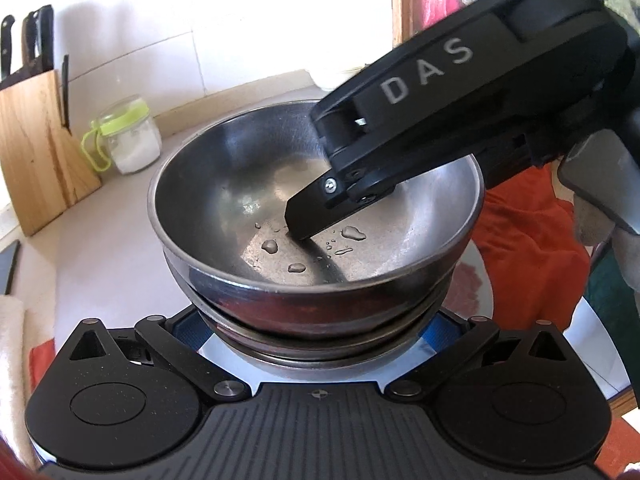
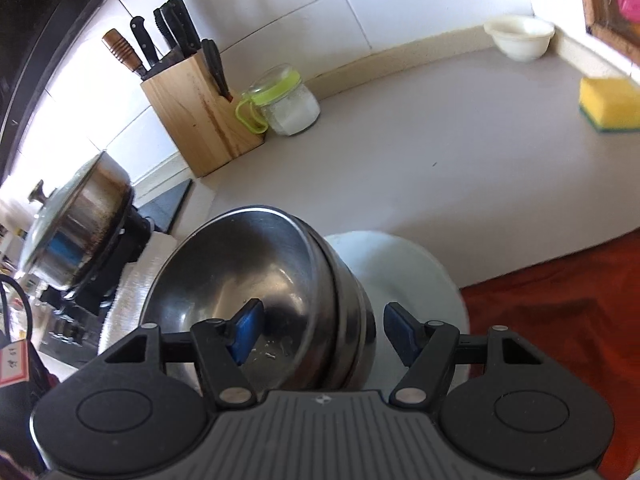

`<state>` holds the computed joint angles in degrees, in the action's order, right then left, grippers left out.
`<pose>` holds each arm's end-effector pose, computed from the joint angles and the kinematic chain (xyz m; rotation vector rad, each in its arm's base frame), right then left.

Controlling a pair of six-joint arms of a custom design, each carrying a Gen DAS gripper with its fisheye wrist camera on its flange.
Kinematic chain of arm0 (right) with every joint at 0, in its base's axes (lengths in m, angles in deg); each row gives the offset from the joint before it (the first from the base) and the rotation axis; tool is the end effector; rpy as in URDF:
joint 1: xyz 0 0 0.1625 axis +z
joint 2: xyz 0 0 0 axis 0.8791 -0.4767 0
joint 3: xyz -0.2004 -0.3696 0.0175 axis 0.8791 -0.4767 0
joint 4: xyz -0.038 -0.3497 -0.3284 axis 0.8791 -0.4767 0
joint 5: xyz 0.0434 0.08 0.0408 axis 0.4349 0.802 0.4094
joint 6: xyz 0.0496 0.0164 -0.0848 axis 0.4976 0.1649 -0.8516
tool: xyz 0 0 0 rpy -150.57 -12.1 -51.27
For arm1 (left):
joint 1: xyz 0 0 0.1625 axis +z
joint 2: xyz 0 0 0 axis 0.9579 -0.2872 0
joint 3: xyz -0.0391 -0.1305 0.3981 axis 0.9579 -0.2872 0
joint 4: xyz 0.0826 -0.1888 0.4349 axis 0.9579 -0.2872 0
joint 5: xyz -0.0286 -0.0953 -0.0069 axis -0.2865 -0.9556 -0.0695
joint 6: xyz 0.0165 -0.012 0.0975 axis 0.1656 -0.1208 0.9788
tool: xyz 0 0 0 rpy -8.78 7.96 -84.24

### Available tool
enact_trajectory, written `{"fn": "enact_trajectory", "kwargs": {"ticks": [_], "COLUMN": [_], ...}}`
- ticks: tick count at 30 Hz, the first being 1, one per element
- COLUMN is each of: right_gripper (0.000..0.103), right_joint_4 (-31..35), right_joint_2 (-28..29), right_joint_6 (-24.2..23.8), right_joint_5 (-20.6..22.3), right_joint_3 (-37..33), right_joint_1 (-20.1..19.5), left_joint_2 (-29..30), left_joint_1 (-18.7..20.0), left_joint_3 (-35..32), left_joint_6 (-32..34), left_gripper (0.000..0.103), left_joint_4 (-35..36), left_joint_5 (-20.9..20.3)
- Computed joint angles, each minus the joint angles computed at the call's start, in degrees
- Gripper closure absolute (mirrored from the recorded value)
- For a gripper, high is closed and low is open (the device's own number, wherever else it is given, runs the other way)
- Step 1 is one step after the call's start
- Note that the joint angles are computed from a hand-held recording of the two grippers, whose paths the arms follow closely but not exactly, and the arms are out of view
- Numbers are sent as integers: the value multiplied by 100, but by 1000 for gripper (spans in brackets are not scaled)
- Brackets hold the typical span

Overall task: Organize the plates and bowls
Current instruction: 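Lower the bowl stack onto the white floral plates and open the right gripper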

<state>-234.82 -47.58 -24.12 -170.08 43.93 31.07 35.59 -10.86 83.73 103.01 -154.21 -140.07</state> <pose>0.1482 -0.7480 0.1532 0.2006 -2.7911 0.8466 -0.1977 -0.7711 0.0333 1.1746 2.2508 -0.6521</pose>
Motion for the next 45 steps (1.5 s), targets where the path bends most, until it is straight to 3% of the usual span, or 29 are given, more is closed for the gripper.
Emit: {"fn": "enact_trajectory", "kwargs": {"ticks": [7,13,19,30,45], "right_gripper": [35,35,35,35,35], "right_joint_4": [-31,-13,-206,-616,-1742], "right_joint_2": [16,23,-62,-323,-720], "right_joint_6": [-29,-9,-88,-331,-578], "right_joint_5": [-43,-46,-101,-162,-488], "right_joint_3": [-16,-40,90,406,1274], "right_joint_1": [14,37,78,218,498], "left_joint_2": [-335,-715,-878,-933,-962], "left_joint_1": [-129,-82,-133,-178,-394], "left_joint_3": [408,665,853,826,1013], "left_joint_6": [0,-655,-737,-778,-842], "left_gripper": [0,0,0,0,0], "left_joint_4": [103,550,374,-242,-978], "left_joint_5": [313,342,623,698,1026]}}
